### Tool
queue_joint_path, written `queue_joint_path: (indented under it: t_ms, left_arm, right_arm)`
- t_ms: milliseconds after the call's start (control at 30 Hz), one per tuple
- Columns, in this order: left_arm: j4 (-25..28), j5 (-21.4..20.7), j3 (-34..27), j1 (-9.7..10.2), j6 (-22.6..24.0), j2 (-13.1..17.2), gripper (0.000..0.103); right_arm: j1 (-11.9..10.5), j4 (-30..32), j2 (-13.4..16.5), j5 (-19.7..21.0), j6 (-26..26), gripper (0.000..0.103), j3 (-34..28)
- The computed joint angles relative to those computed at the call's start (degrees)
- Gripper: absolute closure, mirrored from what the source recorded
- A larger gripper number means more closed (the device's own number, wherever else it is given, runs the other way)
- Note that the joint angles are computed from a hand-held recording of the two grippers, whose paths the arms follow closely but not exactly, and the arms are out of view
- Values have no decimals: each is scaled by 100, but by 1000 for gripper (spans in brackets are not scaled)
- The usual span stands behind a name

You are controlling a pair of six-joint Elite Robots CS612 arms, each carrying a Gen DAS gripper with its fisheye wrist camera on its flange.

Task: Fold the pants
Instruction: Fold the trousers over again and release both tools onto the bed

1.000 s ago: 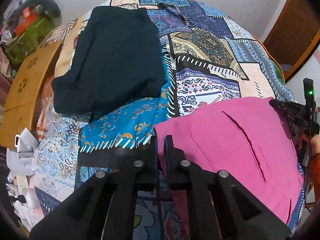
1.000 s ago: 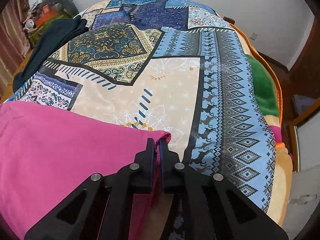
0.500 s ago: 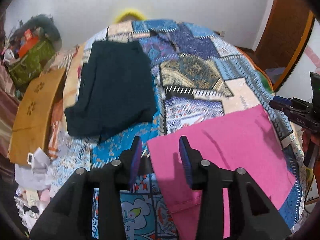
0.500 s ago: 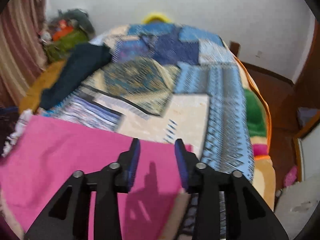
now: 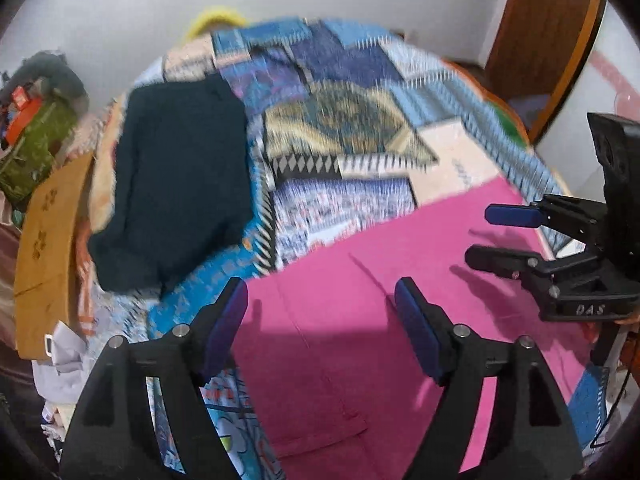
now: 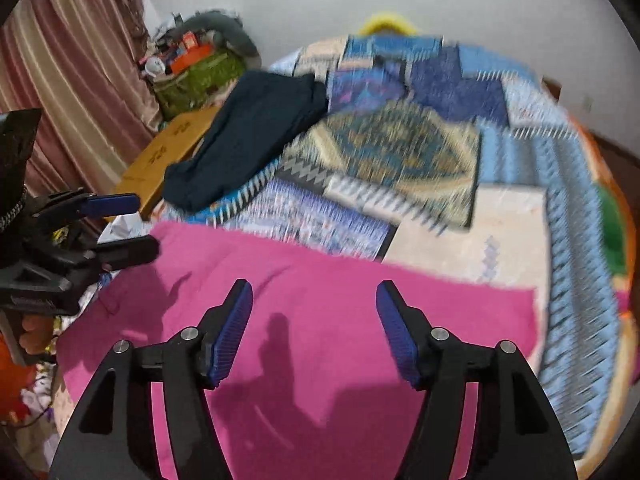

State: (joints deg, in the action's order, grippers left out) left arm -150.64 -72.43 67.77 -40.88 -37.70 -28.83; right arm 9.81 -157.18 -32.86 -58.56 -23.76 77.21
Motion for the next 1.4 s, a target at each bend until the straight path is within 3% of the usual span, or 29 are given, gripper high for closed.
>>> queue_joint_path:
  t_ms: [133,267,633,800,1133,1400]
  left_arm:
    - [143,-370,-25,50,-115,89,21]
    - [-12,-317,158,8,-59,19,16]
    - [-160,187,723,-208,-278,-299,10]
    - [-258,467,976,-332,-427,-428,8]
    - [-557,515,1536,-480,-823,-735,4]
    - [-634,617,1899,-579,-1237,-958,4]
  right_arm:
    - [63,913,37,-201,-405,40,-85]
    - [14,535,-39,-230,-403,27,178]
    - [-311,222,-339,88,64,24,856]
    - [-436,-216,-497,-68,139,24,1299]
    - [-657,-1043,-644,-185,528,23,1920]
    - [-615,-1244,-769,-584,616,23,2043]
